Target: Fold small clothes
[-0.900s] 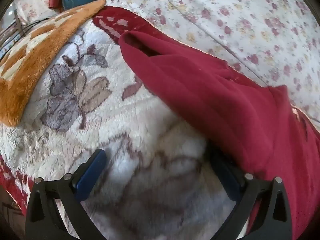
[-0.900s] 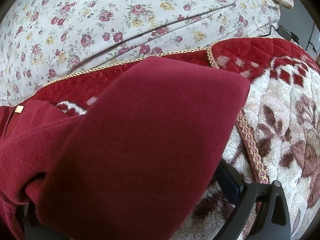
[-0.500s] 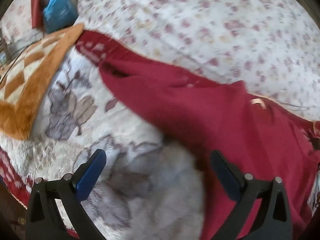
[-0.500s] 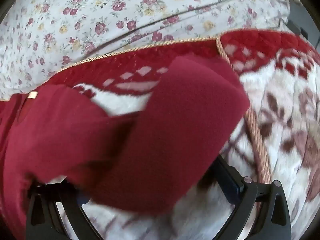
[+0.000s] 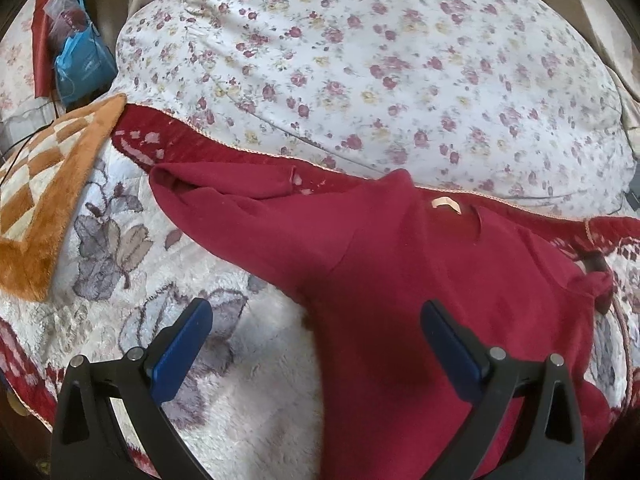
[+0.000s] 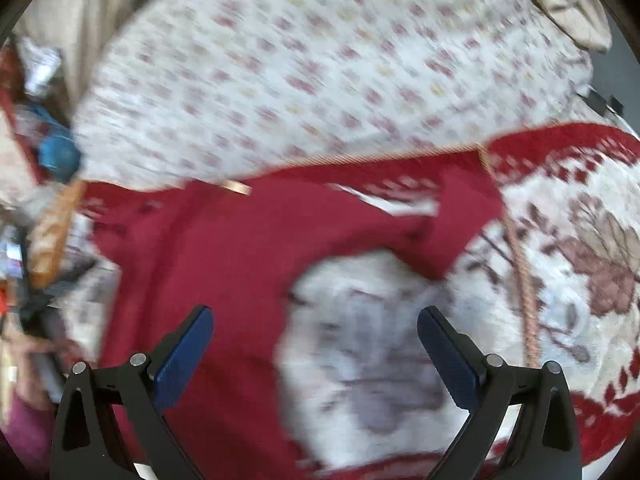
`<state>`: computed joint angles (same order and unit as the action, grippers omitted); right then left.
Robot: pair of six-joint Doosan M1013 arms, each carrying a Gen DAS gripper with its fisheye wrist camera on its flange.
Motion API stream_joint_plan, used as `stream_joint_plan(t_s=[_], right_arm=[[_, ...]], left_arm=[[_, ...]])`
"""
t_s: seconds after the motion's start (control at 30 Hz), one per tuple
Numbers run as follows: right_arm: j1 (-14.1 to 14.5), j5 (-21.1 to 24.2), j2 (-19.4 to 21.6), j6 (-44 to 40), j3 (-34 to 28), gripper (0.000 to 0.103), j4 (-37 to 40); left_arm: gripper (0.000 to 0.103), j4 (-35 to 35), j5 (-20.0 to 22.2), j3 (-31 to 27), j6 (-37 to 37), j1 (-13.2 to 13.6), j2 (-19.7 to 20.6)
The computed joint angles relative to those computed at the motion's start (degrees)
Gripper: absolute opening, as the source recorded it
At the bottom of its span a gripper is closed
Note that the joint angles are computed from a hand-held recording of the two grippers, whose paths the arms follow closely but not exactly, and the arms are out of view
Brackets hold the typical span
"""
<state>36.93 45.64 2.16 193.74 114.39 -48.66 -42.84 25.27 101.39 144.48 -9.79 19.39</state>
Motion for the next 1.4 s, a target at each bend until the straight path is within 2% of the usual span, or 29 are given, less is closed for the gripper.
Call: stream_joint_plan(t_s=[0.1, 0.2, 0.27, 0.33, 0.43, 0.57, 0.67, 0.73, 0.77, 0.83, 1.1, 1.23, 1.4], right_arm=[[0.2, -1.5, 1.0, -2.6, -2.6, 0.103, -0.1], [0.2, 0.9, 4.1, -6.2, -5.9, 0.103, 0.5], [-0.3, 0.0, 5.8, -7.9, -7.3, 0.103, 1.9], [-1.1, -2.1, 6.7, -7.3, -7.5, 0.103, 1.2], [-1.8, -1.1, 8.4, -6.7, -9.2, 0.103, 1.1], [-0.7, 6.1, 10.5, -5.2, -11.7, 0.103, -3.4], [0.1, 8.5, 10.7, -0.2, -11.7, 0.103, -9.4], [-0.7, 6.9, 10.8, 0.1, -11.5, 0.103, -8.8], [-1.4, 4.5, 10.7, -0.5, -11.1, 0.103, -7.4], [-3.6, -3.0, 10.4, -1.2, -9.7, 0.103, -3.6], [-6.0, -8.8, 12.7, -4.2, -8.7, 0.103, 4.3], [-6.2, -7.8, 13.5, -4.8, -9.3, 0.103, 4.0], [-5.4, -1.5, 15.3, -9.4, -12.3, 0.103, 2.5]], left_arm=[[0.103, 2.6, -1.4, 0.3, -3.2, -0.7, -0.5], [0.103, 5.6, -1.4, 0.1, -7.4, -1.1, -0.6], [0.103, 6.2, -0.8, -0.1, -8.5, -1.0, -0.5], [0.103, 7.4, -0.8, -0.3, -9.8, -1.2, -0.5], [0.103, 9.3, -0.2, -0.7, -11.7, -1.3, -0.4], [0.103, 11.0, 0.0, -1.1, -13.8, -1.6, -0.1], [0.103, 11.7, 0.0, -1.3, -14.7, -1.8, 0.0], [0.103, 12.2, -0.2, -1.4, -15.1, -2.0, 0.0], [0.103, 12.3, -0.4, -1.4, -15.1, -2.1, 0.0], [0.103, 12.7, -0.6, -1.4, -15.5, -2.3, 0.1], [0.103, 16.1, -1.2, -1.6, -18.1, -3.3, 0.6], [0.103, 16.4, -1.0, -1.8, -18.3, -3.6, 0.9], [0.103, 17.5, -0.9, -2.2, -19.2, -4.0, 1.4]])
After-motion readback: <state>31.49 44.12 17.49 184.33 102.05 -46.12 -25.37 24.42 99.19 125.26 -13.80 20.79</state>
